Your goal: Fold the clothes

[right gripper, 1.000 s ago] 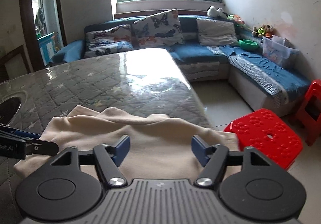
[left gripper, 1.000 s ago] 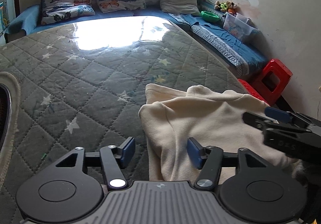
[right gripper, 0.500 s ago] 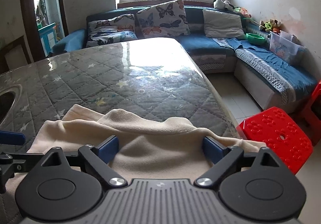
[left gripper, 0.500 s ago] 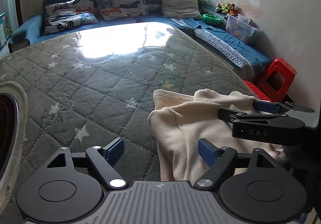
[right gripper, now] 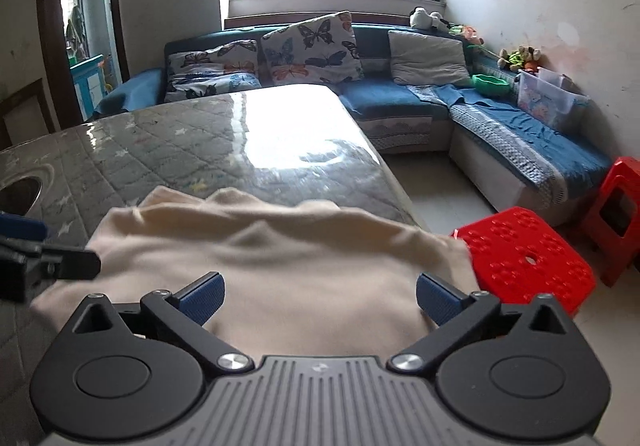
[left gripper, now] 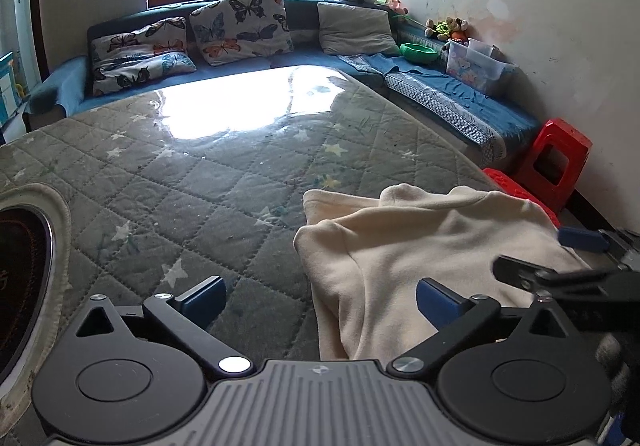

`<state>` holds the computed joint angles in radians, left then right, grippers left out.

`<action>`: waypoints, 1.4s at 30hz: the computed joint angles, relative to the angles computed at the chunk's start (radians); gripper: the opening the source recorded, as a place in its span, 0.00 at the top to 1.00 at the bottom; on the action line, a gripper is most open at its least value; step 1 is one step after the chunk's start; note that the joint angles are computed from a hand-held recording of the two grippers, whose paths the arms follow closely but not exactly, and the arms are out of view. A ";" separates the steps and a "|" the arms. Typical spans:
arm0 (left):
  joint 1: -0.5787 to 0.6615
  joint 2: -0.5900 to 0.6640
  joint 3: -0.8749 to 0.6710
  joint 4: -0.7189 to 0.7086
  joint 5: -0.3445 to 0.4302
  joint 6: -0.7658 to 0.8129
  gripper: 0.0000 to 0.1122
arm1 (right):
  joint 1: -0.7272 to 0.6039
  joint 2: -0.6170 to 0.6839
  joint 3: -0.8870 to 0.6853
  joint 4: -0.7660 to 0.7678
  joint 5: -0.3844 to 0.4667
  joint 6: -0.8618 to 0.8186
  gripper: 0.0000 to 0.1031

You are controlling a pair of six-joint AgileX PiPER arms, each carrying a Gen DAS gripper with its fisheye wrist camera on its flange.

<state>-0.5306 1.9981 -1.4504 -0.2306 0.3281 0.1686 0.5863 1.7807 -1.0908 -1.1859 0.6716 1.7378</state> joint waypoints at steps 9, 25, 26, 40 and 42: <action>-0.019 -0.048 0.090 0.061 -0.076 -0.033 0.08 | 0.106 -0.045 0.104 -0.046 0.102 0.150 0.00; -0.044 -0.082 0.174 0.153 -0.128 -0.087 0.08 | 0.183 -0.058 0.129 -0.041 0.172 0.218 0.00; -0.045 -0.086 0.182 0.144 -0.134 -0.076 0.08 | 0.188 -0.063 0.133 -0.041 0.175 0.225 0.00; -0.029 -0.129 0.280 -0.039 -0.178 0.110 0.08 | 0.229 -0.078 0.145 -0.014 0.210 0.267 0.00; -0.024 -0.135 0.290 -0.067 -0.176 0.134 0.08 | 0.230 -0.071 0.135 -0.016 0.210 0.269 0.00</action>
